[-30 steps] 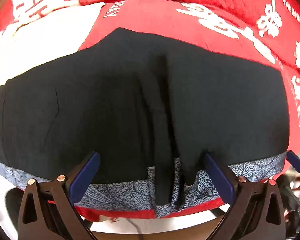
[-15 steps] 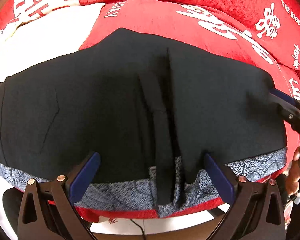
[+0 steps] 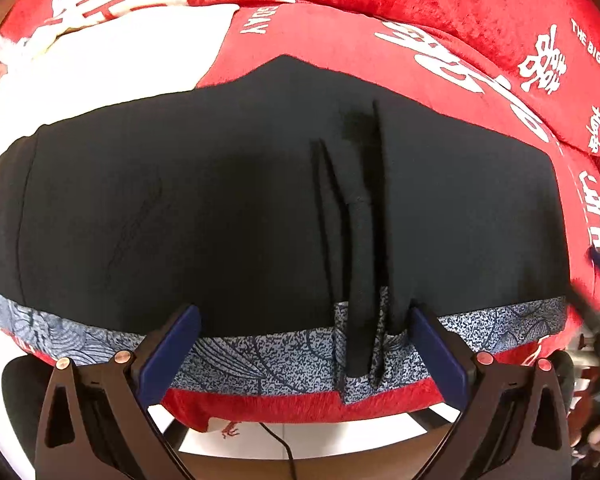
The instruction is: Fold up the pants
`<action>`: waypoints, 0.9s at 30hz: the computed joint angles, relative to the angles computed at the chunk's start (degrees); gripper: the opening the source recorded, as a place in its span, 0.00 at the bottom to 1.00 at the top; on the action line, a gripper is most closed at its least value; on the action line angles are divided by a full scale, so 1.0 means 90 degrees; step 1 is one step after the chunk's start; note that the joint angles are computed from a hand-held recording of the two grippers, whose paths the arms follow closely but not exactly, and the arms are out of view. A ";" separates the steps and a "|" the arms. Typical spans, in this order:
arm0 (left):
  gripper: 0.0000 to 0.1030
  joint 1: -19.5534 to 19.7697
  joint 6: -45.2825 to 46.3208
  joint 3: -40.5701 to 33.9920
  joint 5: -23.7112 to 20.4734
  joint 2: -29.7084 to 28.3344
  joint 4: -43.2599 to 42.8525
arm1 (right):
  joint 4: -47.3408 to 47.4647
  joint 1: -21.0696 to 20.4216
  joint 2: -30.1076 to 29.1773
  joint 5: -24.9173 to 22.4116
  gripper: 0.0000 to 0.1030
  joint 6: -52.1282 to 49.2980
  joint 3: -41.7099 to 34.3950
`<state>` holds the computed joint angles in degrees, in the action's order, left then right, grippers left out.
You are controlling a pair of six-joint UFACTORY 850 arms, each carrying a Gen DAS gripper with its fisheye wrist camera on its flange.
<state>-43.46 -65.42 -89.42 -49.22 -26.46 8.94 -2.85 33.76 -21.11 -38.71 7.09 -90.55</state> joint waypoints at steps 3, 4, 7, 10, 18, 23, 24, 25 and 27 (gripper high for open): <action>1.00 -0.0026 0.0011 -0.0022 -0.0020 -0.0047 0.0091 | 0.0690 -0.0046 -0.0061 0.0291 0.99 -0.0423 -0.0178; 1.00 -0.0028 0.0052 -0.0044 -0.0056 -0.0048 0.0096 | 0.1247 -0.0089 -0.0210 0.0099 0.99 -0.0900 -0.0312; 1.00 0.0036 0.0011 0.0203 0.0234 0.0180 -0.0068 | 0.1318 -0.0016 -0.0848 -0.0804 0.99 -0.1144 -0.0787; 1.00 0.0021 -0.0521 0.0608 0.0302 0.0507 0.0366 | 0.0324 0.0301 -0.0846 -0.0718 1.00 -0.0740 -0.0880; 1.00 0.0177 -0.0948 0.1609 0.0468 0.1155 0.0433 | 0.0092 0.0628 -0.1864 -0.1272 1.00 -0.0793 -0.2178; 1.00 0.0290 -0.1412 0.2269 0.0416 0.1647 0.0653 | 0.0637 0.0666 -0.2413 -0.1648 1.00 -0.0854 -0.3309; 1.00 0.0386 -0.1234 0.2427 0.0516 0.1676 0.0395 | 0.0515 0.0720 -0.2556 -0.1802 1.00 -0.0863 -0.3493; 1.00 0.0478 -0.1133 0.2682 0.0884 0.1828 0.0152 | 0.0242 0.0825 -0.2916 -0.2204 1.00 -0.0801 -0.3931; 1.00 0.0503 -0.1152 0.2822 0.1024 0.1973 0.0124 | -0.0092 0.0962 -0.3257 -0.2487 1.00 -0.0692 -0.4387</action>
